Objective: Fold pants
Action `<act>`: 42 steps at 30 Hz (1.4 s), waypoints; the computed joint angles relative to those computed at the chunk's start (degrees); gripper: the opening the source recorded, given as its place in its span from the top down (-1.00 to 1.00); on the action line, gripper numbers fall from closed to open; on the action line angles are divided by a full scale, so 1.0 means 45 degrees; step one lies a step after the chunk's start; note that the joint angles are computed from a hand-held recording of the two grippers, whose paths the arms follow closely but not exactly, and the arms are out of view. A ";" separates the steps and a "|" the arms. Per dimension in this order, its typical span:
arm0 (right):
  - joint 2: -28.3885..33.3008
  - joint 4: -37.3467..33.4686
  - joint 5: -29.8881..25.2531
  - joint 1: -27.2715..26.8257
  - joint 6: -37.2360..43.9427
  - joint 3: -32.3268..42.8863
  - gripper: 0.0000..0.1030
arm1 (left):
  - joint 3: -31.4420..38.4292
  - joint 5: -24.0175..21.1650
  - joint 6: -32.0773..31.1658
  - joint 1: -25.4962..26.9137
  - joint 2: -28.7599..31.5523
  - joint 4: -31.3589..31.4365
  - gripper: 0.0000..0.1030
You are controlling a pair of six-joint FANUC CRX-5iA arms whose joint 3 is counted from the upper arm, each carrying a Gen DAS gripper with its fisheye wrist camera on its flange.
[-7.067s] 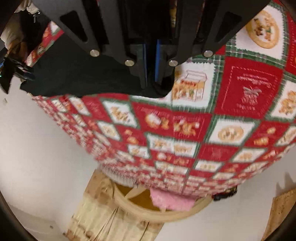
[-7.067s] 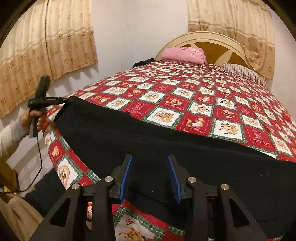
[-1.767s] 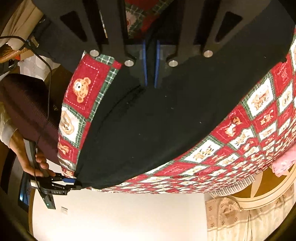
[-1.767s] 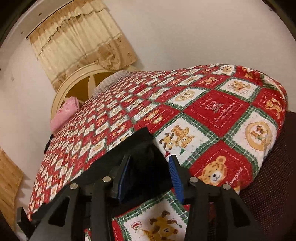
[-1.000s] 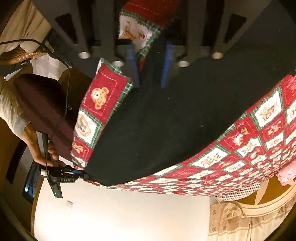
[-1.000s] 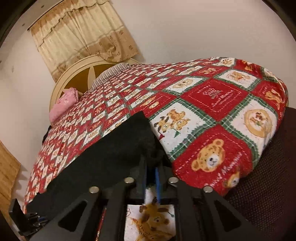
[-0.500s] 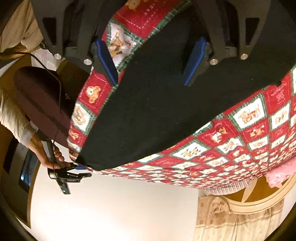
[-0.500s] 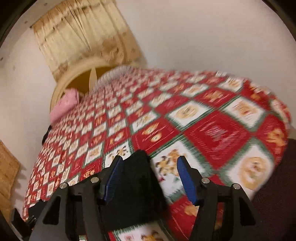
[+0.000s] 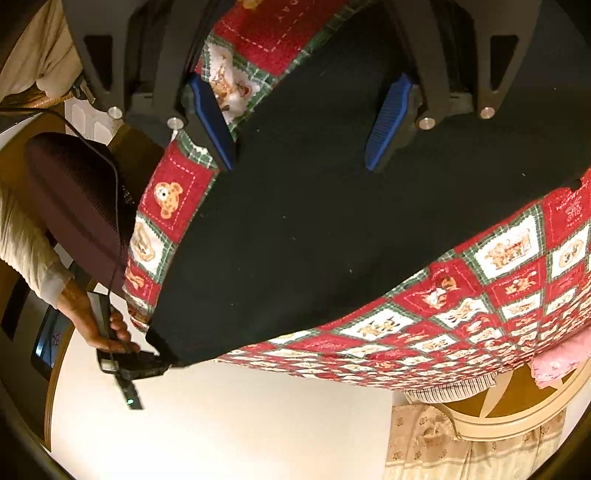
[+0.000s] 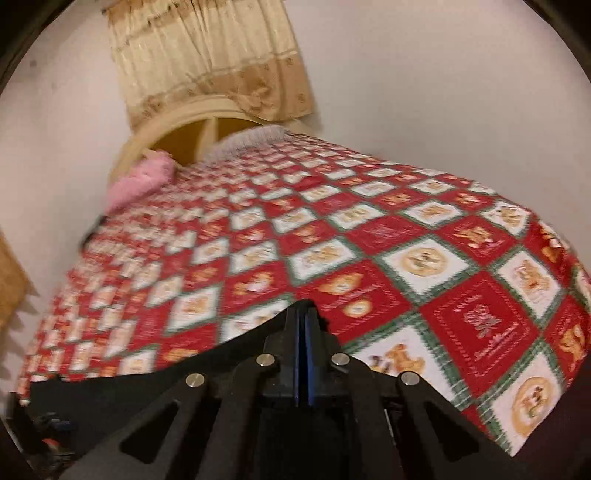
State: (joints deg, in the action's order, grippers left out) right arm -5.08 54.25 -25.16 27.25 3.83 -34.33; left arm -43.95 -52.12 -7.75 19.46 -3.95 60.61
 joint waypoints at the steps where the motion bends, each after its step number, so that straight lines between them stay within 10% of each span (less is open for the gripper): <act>1: 0.0310 -0.0955 -0.0137 -0.0014 0.0737 0.0287 0.94 | -0.0021 0.0059 0.0012 -0.0009 -0.0042 -0.0047 -0.46; 7: -0.0509 0.0978 -0.1232 0.0308 -0.1559 -0.0764 0.52 | -0.0382 0.0210 -0.0163 0.0332 -0.0518 0.0117 -0.46; 9: -0.0969 0.1593 -0.1566 0.0614 -0.2140 -0.1153 -0.15 | -0.0506 0.0401 -0.0205 0.0478 -0.0690 0.0319 -0.46; 15: -0.1393 0.1726 -0.0222 0.2370 -0.1615 -0.1378 -0.15 | -0.1077 0.1880 -0.0266 0.1050 -0.1400 0.1338 -0.67; 21: 0.0628 -0.2117 0.1379 0.4891 0.3425 0.0512 -0.15 | -0.0842 0.3102 0.1164 0.2556 -0.1234 0.0402 -0.74; 25: 0.2496 -0.5873 0.0105 0.6141 0.7536 0.2568 -0.15 | -0.1082 0.3222 0.0751 0.3066 -0.1229 0.0411 -0.74; 29: 0.2719 -0.3760 -0.0191 0.6590 0.6335 0.2133 -0.15 | -0.1559 0.3419 -0.0132 0.3158 -0.1639 0.0722 -0.76; 35: 0.3486 -0.5400 0.0348 0.7231 0.8790 0.3510 -0.15 | -0.1703 0.2776 -0.1354 0.4171 -0.1468 0.1193 -0.87; 39: 0.4932 -0.9883 0.0203 0.7448 1.3305 0.6169 -0.15 | -0.1788 0.3031 -0.1084 0.4313 -0.1800 0.1153 -0.87; 42: 0.6017 -1.0414 -0.0726 0.7638 1.4116 0.7575 -0.15 | -0.1962 0.3296 -0.1662 0.4649 -0.2131 0.1956 -0.87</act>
State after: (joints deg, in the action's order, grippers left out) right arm 21.99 7.39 -28.43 61.62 67.36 -0.24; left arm -52.78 -37.28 -15.23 40.38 -13.54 69.41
